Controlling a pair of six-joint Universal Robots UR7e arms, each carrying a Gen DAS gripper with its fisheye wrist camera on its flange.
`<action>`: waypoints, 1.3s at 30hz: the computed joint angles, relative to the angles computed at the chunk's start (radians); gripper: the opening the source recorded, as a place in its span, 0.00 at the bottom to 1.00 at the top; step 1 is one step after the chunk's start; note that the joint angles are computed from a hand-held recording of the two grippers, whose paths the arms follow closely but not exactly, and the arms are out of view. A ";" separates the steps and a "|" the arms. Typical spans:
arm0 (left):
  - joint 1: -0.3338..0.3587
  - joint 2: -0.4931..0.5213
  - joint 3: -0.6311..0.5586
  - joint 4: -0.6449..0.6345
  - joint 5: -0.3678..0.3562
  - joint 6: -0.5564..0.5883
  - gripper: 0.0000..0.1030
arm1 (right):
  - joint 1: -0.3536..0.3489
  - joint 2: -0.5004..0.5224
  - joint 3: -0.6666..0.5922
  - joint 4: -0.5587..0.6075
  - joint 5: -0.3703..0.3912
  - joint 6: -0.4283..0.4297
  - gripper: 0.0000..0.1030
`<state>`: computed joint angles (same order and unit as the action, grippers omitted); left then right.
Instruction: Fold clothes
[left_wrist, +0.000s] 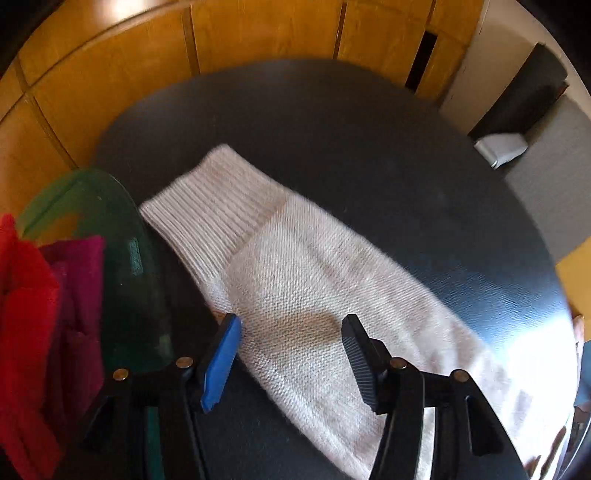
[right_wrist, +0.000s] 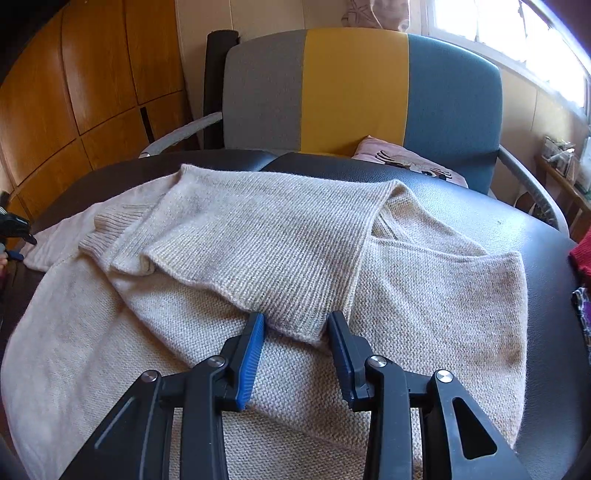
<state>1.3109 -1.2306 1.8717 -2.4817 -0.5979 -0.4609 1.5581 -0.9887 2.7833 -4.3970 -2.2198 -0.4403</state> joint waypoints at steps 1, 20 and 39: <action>0.000 0.010 0.003 -0.024 0.009 0.022 0.62 | -0.002 0.000 0.001 -0.001 0.003 0.000 0.37; -0.112 -0.159 0.241 -0.539 -0.500 0.269 0.07 | -0.029 -0.017 0.016 -0.004 0.046 -0.002 0.38; -0.430 0.004 0.529 -0.548 -0.717 0.396 0.28 | -0.049 -0.031 0.032 0.000 0.095 0.011 0.44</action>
